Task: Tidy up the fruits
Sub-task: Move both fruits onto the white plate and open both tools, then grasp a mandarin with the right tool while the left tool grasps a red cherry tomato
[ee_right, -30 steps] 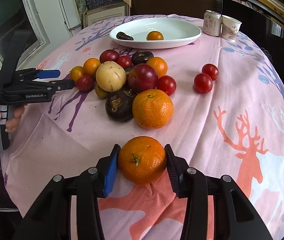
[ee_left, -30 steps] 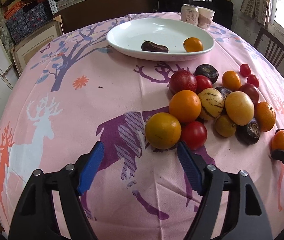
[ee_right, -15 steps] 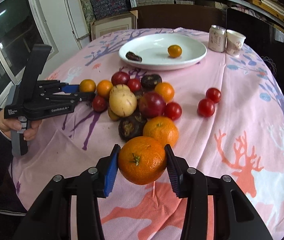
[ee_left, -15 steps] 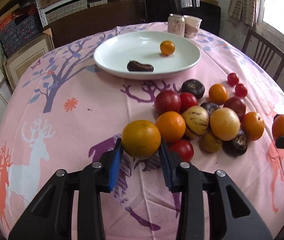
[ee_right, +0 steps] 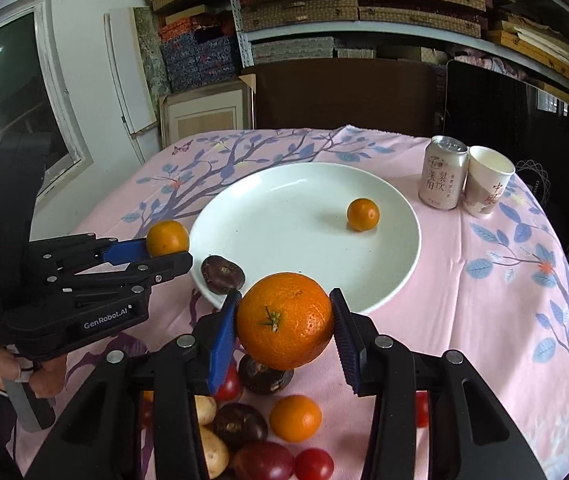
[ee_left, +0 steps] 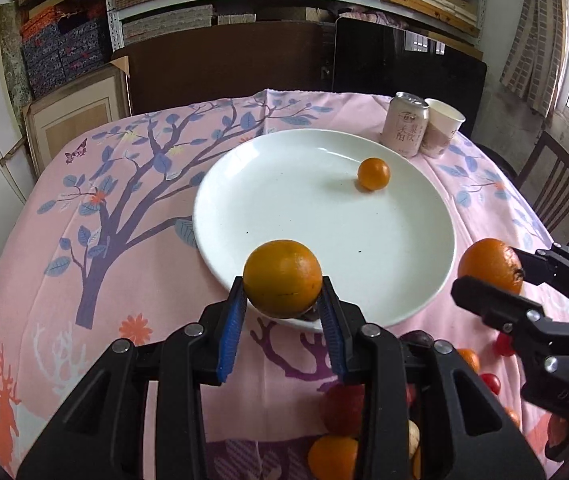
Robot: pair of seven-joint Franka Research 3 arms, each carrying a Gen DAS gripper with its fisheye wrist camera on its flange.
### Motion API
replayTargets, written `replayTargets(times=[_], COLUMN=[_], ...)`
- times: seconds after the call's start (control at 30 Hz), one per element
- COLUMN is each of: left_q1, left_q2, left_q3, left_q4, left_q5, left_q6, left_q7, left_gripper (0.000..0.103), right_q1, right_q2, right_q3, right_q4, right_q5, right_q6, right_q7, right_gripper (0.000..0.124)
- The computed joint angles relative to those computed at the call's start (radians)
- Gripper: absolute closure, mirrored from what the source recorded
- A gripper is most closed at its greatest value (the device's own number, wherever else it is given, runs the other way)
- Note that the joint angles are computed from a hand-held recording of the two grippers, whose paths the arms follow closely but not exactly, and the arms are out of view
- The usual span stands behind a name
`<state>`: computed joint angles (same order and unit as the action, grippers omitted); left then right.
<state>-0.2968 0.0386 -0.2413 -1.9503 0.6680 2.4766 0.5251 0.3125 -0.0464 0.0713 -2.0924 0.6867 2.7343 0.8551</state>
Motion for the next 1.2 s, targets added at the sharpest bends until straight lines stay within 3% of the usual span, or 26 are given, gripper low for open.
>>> replayTargets(times=[0.2, 0.23, 0.27, 0.33, 0.5, 0.63, 0.83, 1.0, 1.2], left_q1=[0.007, 0.007, 0.009, 0.005, -0.004, -0.010, -0.016, -0.013, -0.018], left_q2=[0.071, 0.075, 0.077, 0.072, 0.031, -0.010, -0.073, -0.148, -0.229], left_q3=[0.016, 0.019, 0.022, 0.026, 0.017, 0.003, -0.023, -0.037, -0.070], left_q4=[0.057, 0.061, 0.062, 0.060, 0.030, 0.000, -0.054, -0.144, -0.248], left_q5=[-0.053, -0.064, -0.078, -0.074, -0.040, -0.005, 0.013, -0.019, -0.034], left_q6=[0.004, 0.005, 0.004, 0.000, -0.007, -0.027, -0.063, -0.031, -0.018], left_q7=[0.029, 0.024, 0.016, -0.009, -0.032, -0.063, -0.077, -0.087, -0.077], left_gripper=[0.067, 0.063, 0.052, 0.039, 0.035, 0.029, 0.021, 0.012, 0.010], right_q1=[-0.007, -0.008, -0.009, -0.008, -0.018, -0.028, -0.030, -0.028, -0.019], right_q2=[0.117, 0.127, 0.135, 0.138, 0.112, 0.068, -0.041, -0.155, -0.308], right_q3=[0.014, 0.016, 0.018, 0.022, 0.027, 0.017, -0.010, -0.050, -0.083], right_q4=[0.093, 0.101, 0.107, 0.106, 0.082, 0.045, -0.073, -0.191, -0.352], right_q5=[-0.125, -0.131, -0.138, -0.159, -0.112, -0.073, -0.061, 0.007, -0.011], right_q6=[-0.036, -0.035, -0.036, -0.026, -0.019, -0.045, -0.025, -0.018, -0.050], right_q7=[0.114, 0.125, 0.130, 0.138, 0.116, 0.093, 0.062, 0.000, -0.064], right_gripper=[0.079, 0.079, 0.078, 0.078, 0.074, 0.073, 0.062, 0.048, 0.045])
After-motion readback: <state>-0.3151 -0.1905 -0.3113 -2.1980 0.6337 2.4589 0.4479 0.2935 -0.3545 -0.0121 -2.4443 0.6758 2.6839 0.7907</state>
